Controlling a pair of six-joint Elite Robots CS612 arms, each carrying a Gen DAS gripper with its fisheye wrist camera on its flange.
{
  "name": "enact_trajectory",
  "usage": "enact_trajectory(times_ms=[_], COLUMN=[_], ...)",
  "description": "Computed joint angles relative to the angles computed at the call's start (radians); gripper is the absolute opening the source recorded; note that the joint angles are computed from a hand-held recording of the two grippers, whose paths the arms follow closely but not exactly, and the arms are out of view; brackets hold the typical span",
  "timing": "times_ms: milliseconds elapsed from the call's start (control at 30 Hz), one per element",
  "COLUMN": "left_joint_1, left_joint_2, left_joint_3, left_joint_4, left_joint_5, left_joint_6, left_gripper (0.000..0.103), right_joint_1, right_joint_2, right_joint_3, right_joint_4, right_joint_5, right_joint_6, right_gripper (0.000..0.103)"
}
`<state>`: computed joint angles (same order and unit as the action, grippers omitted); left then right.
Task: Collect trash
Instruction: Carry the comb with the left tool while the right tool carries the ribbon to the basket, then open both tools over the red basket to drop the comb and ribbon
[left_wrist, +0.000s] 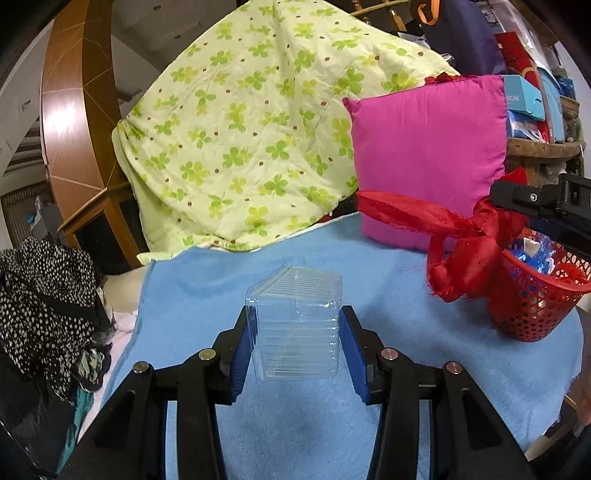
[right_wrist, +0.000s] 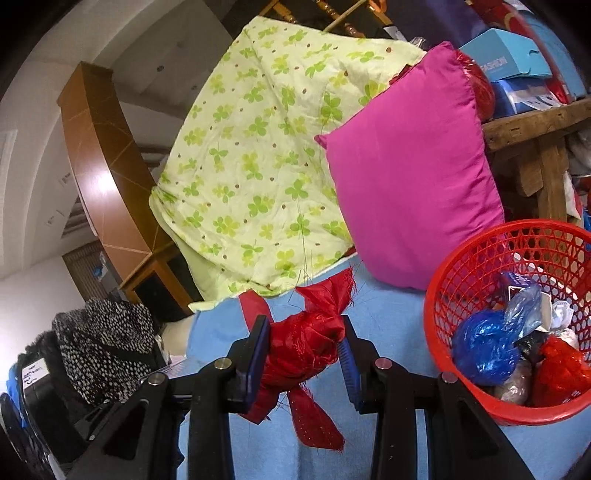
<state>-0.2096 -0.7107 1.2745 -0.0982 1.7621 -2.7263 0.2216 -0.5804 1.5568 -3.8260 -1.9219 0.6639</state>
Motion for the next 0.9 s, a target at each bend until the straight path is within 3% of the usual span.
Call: enact_trajectory(times_ms=[900], left_joint_1=[-0.045], left_joint_2=[-0.063], left_joint_3=[0.071], left_joint_4=[-0.036], left_joint_5=[0.048], left_joint_6=[0.044], left_gripper=[0.048], right_joint_1=[-0.01], right_joint_2=[-0.015], right_joint_3=[0.096], right_joint_4=[-0.269], right_joint_5=[-0.078], right_joint_6=[0.003], right_gripper=[0.04])
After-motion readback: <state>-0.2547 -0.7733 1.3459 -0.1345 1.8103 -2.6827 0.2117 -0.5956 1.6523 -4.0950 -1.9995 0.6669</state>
